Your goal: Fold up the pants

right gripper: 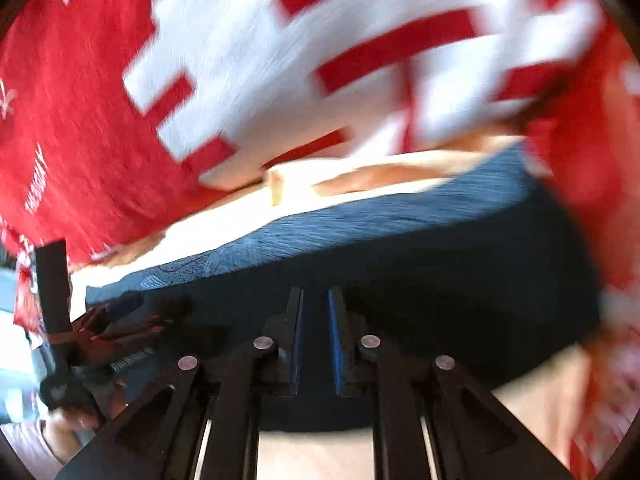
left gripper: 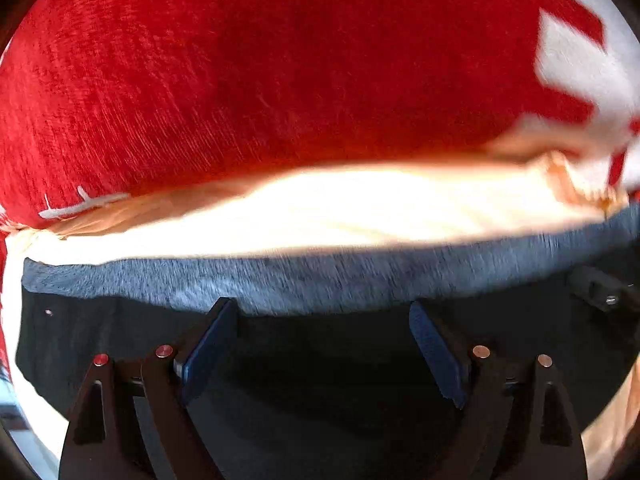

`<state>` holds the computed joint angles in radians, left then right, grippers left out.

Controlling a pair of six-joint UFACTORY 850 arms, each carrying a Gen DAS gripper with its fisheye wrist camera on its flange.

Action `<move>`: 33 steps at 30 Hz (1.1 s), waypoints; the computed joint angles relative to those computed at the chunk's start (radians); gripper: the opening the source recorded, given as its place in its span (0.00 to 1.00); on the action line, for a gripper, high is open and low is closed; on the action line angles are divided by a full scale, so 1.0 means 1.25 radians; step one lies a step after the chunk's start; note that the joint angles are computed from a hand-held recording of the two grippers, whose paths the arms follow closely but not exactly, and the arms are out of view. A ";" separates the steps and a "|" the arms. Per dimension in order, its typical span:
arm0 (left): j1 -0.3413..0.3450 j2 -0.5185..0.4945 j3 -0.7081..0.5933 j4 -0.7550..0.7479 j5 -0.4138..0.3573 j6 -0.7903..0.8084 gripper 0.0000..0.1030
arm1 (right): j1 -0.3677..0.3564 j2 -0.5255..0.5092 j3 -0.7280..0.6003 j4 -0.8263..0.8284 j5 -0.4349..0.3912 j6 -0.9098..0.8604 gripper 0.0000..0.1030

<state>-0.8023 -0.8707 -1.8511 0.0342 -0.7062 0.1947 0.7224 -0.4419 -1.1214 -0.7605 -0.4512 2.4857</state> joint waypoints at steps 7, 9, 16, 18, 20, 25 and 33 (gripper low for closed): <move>0.033 -0.115 -0.194 0.088 -0.070 -0.099 0.93 | -0.030 -0.002 0.031 0.100 -0.109 -0.063 0.12; 0.051 -0.119 -0.223 0.078 -0.086 -0.099 0.93 | -0.033 0.025 0.060 0.154 -0.141 -0.061 0.12; 0.096 0.008 -0.031 0.179 -0.034 -0.052 0.93 | 0.039 0.066 0.050 0.190 -0.185 0.014 0.26; 0.104 0.004 -0.008 0.227 -0.061 -0.088 0.93 | 0.067 0.048 0.020 0.237 -0.215 -0.028 0.32; 0.131 0.040 0.060 0.194 -0.010 -0.104 0.95 | 0.091 0.021 0.009 0.275 -0.220 -0.040 0.36; 0.139 0.087 0.145 0.230 0.027 -0.132 0.98 | 0.144 0.003 -0.003 0.235 -0.251 -0.015 0.40; 0.193 0.121 0.126 0.133 0.008 0.037 0.98 | 0.161 0.026 -0.042 0.166 -0.162 0.187 0.44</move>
